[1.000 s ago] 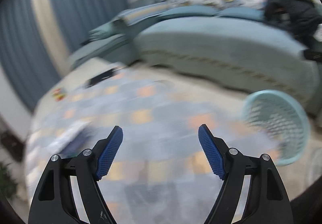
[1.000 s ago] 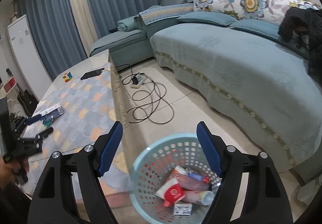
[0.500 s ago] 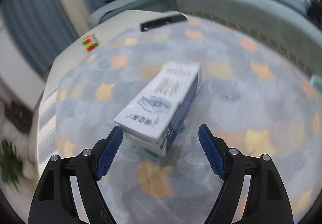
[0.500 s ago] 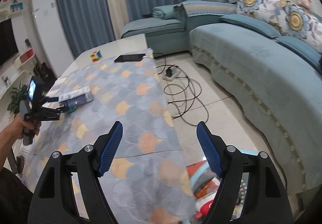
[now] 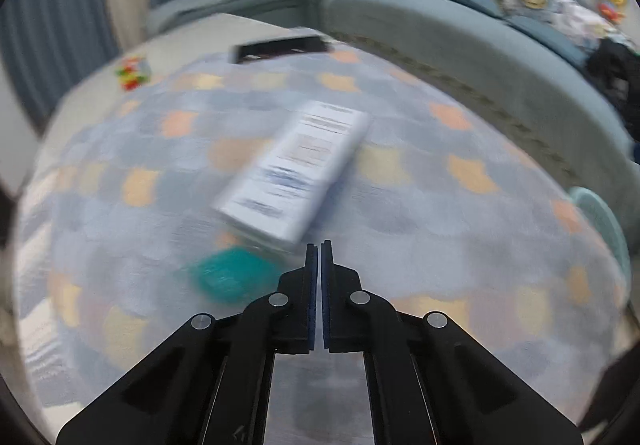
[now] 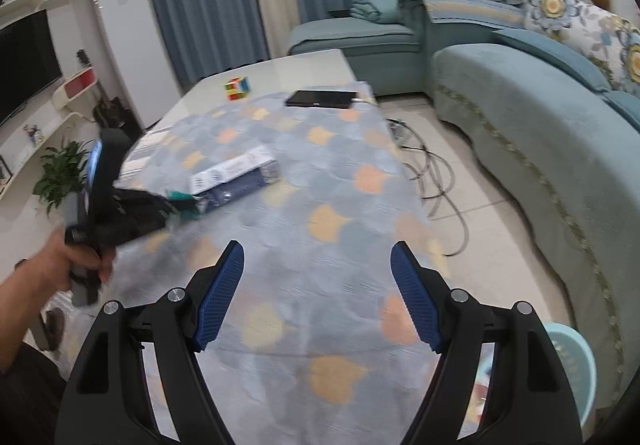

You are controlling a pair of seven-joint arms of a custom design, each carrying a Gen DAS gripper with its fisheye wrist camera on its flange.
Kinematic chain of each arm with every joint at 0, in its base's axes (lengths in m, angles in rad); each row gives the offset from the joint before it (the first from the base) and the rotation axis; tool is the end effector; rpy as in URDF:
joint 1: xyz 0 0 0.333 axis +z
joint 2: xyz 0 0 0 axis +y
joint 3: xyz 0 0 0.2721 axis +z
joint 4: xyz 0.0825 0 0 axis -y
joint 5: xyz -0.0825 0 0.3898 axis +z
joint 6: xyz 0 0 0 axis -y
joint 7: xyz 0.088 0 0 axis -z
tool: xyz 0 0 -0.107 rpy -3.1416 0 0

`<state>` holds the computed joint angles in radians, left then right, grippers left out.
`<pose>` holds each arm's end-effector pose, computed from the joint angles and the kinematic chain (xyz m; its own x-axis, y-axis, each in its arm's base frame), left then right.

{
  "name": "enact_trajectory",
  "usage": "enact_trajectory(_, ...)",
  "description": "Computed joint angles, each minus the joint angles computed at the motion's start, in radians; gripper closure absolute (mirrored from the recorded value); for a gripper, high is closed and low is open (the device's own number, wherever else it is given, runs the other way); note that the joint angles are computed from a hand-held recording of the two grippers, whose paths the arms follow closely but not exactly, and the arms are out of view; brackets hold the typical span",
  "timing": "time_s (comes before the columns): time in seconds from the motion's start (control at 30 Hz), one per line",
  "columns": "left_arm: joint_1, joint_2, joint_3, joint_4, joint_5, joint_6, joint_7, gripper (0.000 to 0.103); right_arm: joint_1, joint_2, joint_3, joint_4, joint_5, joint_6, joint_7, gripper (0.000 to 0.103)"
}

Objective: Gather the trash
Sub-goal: 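Move both grippers back over the table toward the teal packet and milk carton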

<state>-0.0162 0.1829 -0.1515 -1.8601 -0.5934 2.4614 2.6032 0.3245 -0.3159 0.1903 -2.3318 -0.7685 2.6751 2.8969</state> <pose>0.6307 -0.1021 0.4208 -0.7252 -0.6879 0.0288 -0.5680 0.5741 -0.5897 0.4347 0.2749 0.4812 -0.1352 -0.9755 -0.1733 -0.6466 0.2194 -0.7306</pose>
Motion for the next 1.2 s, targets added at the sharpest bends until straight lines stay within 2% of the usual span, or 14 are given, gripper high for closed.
enact_trajectory(0.07,0.045,-0.023,-0.039,0.005,-0.034,-0.180,0.090,0.100,0.000,0.035,0.006,0.041,-0.010,0.005,0.001,0.031)
enact_trajectory(0.1,0.046,-0.059,-0.044,-0.032,-0.057,-0.198,0.165,0.098,-0.001,0.047,0.007,0.057,-0.017,0.008,0.008,0.031)
enact_trajectory(0.17,-0.003,-0.142,-0.019,-0.139,-0.069,-0.094,0.259,0.096,-0.008,0.051,0.003,0.070,-0.031,0.019,0.040,0.031)
enact_trajectory(0.2,-0.016,-0.159,-0.017,-0.168,-0.059,-0.029,0.242,0.086,-0.011,0.044,0.001,0.066,-0.033,0.018,0.053,0.031)
enact_trajectory(0.3,-0.039,-0.179,-0.006,-0.232,-0.115,0.229,0.241,0.037,-0.034,-0.005,-0.012,0.016,-0.037,0.035,0.139,0.029)
enact_trajectory(0.33,-0.040,-0.160,-0.001,-0.217,-0.125,0.271,0.236,0.029,-0.041,-0.021,-0.019,-0.007,-0.027,0.050,0.164,0.029)
enact_trajectory(0.4,-0.034,-0.100,0.018,-0.163,-0.058,0.300,0.115,0.027,-0.053,-0.036,-0.031,-0.038,-0.003,0.078,0.198,0.029)
enact_trajectory(0.5,-0.018,0.002,0.037,-0.055,0.031,0.235,-0.046,0.027,-0.070,-0.053,-0.045,-0.087,0.040,0.126,0.244,0.029)
enact_trajectory(0.73,-0.013,0.093,0.021,-0.007,0.124,0.256,-0.119,0.026,-0.104,-0.029,-0.044,-0.101,0.076,0.233,0.294,0.029)
enact_trajectory(0.8,-0.011,0.113,0.019,0.022,0.121,0.225,-0.158,0.033,-0.094,0.003,-0.045,-0.071,0.090,0.227,0.267,0.029)
enact_trajectory(0.87,-0.003,0.113,0.016,0.032,0.112,0.203,-0.176,0.057,-0.069,0.062,-0.055,-0.010,0.122,0.196,0.201,0.028)
enact_trajectory(0.93,-0.013,0.127,0.032,0.055,0.149,0.197,-0.232,0.103,-0.054,0.124,-0.057,0.056,0.141,0.162,0.155,0.028)
enact_trajectory(1.03,0.018,0.130,0.022,0.089,0.115,0.116,-0.255,0.103,-0.022,0.240,-0.082,0.151,0.237,0.191,0.056,0.028)
enact_trajectory(1.2,0.072,0.085,0.003,0.075,0.001,0.099,-0.169,0.103,0.004,0.436,-0.071,0.330,0.440,0.226,-0.136,0.028)
